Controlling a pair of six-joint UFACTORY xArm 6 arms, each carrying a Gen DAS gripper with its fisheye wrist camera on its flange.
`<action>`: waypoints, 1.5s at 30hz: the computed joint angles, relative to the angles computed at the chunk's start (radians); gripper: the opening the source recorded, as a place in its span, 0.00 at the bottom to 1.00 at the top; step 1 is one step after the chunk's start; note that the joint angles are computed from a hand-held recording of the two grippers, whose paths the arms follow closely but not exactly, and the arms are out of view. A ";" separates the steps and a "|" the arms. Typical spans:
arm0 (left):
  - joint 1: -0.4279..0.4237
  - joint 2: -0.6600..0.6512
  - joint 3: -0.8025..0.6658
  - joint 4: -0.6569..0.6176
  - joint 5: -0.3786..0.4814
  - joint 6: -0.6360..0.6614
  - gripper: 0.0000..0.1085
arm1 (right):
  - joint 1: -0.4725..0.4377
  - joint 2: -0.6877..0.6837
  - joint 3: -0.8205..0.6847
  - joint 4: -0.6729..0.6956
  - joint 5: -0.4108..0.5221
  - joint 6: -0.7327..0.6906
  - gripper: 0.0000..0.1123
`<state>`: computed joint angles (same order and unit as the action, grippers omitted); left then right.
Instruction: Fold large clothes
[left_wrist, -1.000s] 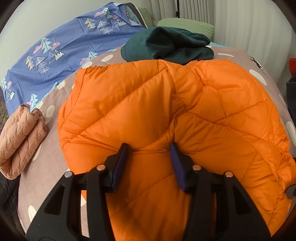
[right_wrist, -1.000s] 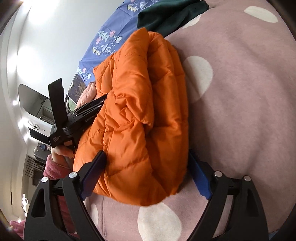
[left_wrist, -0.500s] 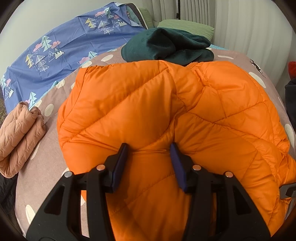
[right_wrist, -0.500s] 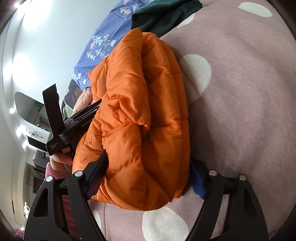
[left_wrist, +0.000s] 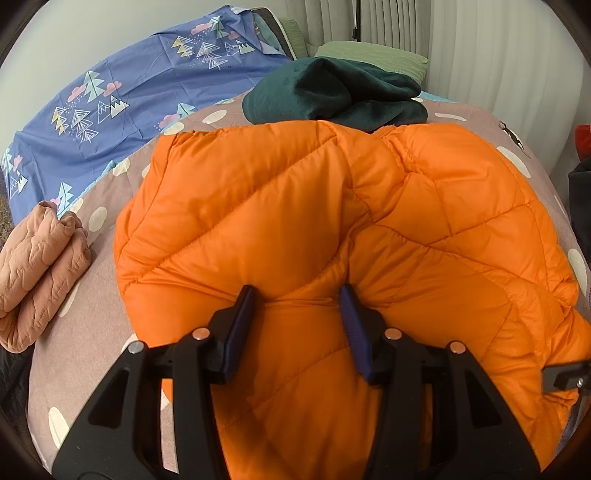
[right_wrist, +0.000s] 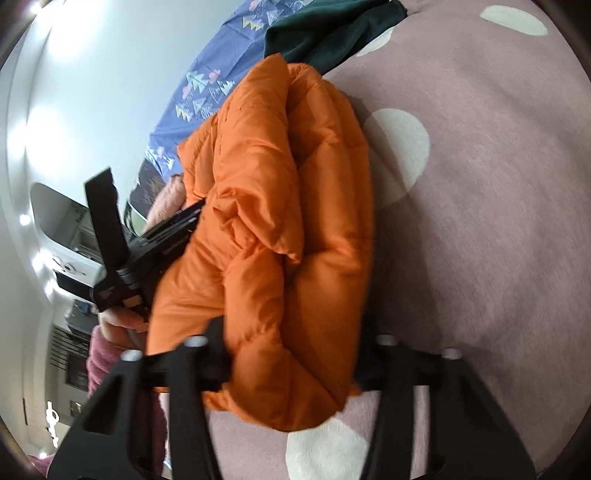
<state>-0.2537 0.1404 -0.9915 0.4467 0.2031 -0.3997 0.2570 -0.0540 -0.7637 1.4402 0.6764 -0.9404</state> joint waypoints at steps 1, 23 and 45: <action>0.000 0.000 0.000 0.009 0.001 -0.006 0.45 | -0.003 -0.008 0.007 0.001 0.001 -0.007 0.33; 0.000 0.006 -0.003 -0.007 -0.013 -0.001 0.45 | -0.002 -0.019 0.011 -0.053 0.019 0.065 0.88; 0.022 -0.027 0.055 -0.138 -0.126 0.044 0.57 | 0.079 0.008 -0.016 0.024 -0.119 0.007 0.34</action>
<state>-0.2316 0.1130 -0.9364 0.3088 0.0771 -0.3557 0.3356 -0.0461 -0.7799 1.4638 0.5572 -0.9331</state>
